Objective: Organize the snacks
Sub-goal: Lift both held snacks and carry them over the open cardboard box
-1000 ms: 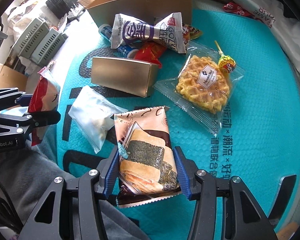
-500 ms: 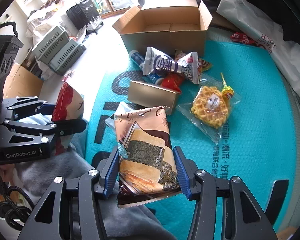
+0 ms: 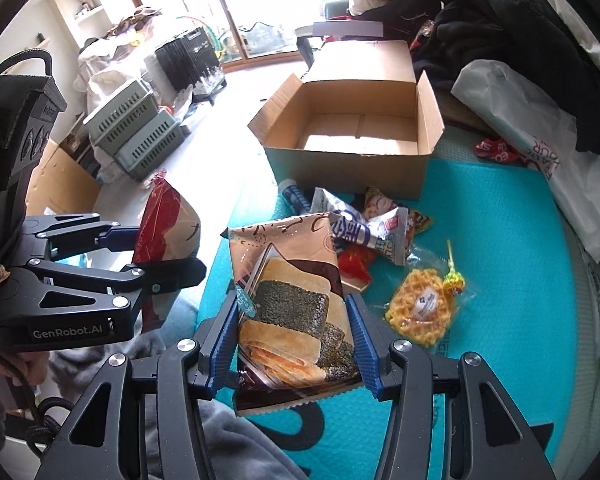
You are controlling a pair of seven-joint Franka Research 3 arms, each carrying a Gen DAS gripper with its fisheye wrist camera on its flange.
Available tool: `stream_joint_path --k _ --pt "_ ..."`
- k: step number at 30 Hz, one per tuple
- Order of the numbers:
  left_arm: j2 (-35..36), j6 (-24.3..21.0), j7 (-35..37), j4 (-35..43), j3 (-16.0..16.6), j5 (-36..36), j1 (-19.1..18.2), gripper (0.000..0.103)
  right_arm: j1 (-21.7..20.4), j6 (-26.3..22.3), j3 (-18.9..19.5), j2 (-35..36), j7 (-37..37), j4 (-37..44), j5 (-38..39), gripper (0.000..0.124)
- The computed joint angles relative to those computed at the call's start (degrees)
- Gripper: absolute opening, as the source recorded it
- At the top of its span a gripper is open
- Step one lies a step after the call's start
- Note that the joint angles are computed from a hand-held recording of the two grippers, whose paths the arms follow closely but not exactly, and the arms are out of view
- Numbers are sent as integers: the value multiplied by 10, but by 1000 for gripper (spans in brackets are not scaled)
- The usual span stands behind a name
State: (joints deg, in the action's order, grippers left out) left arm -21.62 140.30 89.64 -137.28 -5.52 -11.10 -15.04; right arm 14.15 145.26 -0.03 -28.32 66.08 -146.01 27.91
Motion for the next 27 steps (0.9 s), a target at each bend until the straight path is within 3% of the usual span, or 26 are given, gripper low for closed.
stream_joint_path --k 6,15,27 --pt "65 14 18 66 7 -14 14 49 7 30 -10 68 -27 65 19 51" --pt "184 33 47 197 -11 -17 58 49 -3 63 -10 196 -62 189 54 51" --pt "384 20 53 404 -55 -6 114 49 -41 97 12 379 4 362 4 51"
